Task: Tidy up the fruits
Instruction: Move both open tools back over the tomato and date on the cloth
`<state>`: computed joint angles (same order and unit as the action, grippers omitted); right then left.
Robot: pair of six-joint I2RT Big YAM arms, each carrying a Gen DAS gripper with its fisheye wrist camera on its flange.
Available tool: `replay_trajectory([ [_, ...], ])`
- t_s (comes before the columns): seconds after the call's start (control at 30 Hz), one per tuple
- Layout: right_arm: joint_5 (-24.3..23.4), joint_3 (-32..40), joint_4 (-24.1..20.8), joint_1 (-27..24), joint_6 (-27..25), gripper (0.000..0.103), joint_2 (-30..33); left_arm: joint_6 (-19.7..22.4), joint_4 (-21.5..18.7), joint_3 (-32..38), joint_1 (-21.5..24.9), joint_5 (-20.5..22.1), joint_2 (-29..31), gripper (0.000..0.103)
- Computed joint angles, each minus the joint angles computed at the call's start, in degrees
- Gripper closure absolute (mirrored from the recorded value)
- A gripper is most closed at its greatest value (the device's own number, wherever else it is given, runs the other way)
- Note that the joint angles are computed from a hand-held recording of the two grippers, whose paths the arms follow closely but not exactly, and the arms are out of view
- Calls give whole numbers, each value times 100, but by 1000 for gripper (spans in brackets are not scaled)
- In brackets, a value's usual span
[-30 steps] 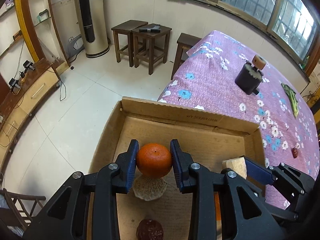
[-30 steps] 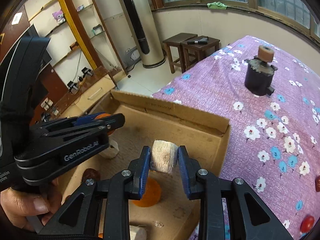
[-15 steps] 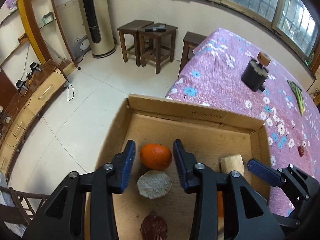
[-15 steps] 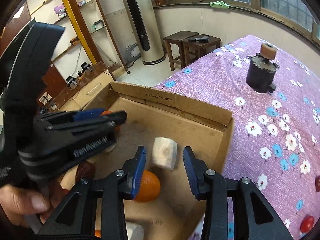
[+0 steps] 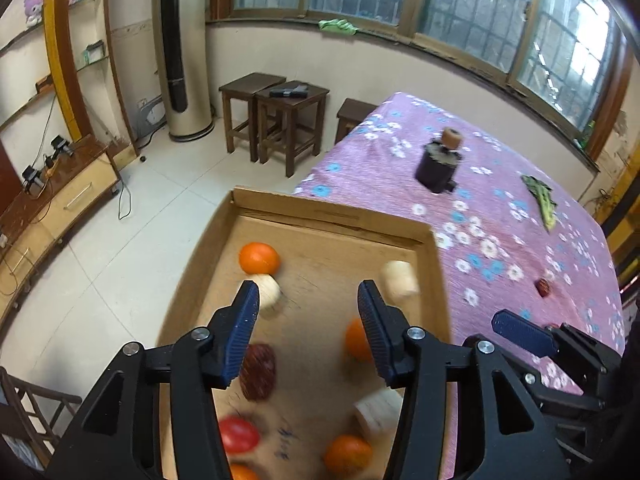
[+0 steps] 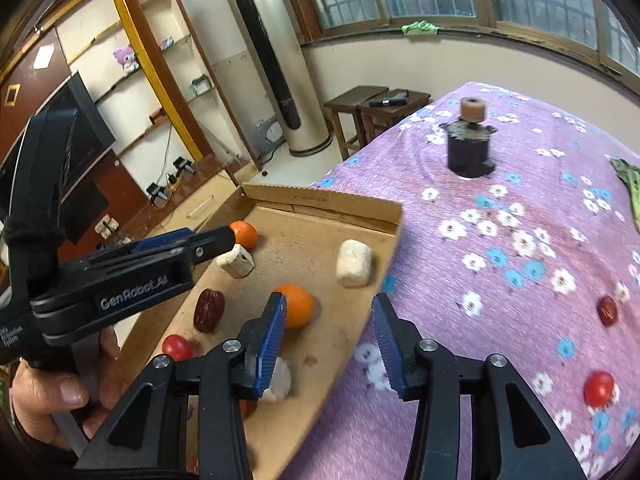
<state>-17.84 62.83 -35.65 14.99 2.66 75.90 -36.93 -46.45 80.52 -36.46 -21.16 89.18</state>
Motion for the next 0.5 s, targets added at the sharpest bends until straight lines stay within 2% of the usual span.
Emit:
replay_trajectory([
  [0.23, -140, -635, -110, -560, -129, 56, -761, -25, 130, -23, -490, -42, -56, 53],
  [0.5, -287, -983, -315, -1360, -339, 56, -1324, -12, 59, 225, -855, -76, 102, 53],
])
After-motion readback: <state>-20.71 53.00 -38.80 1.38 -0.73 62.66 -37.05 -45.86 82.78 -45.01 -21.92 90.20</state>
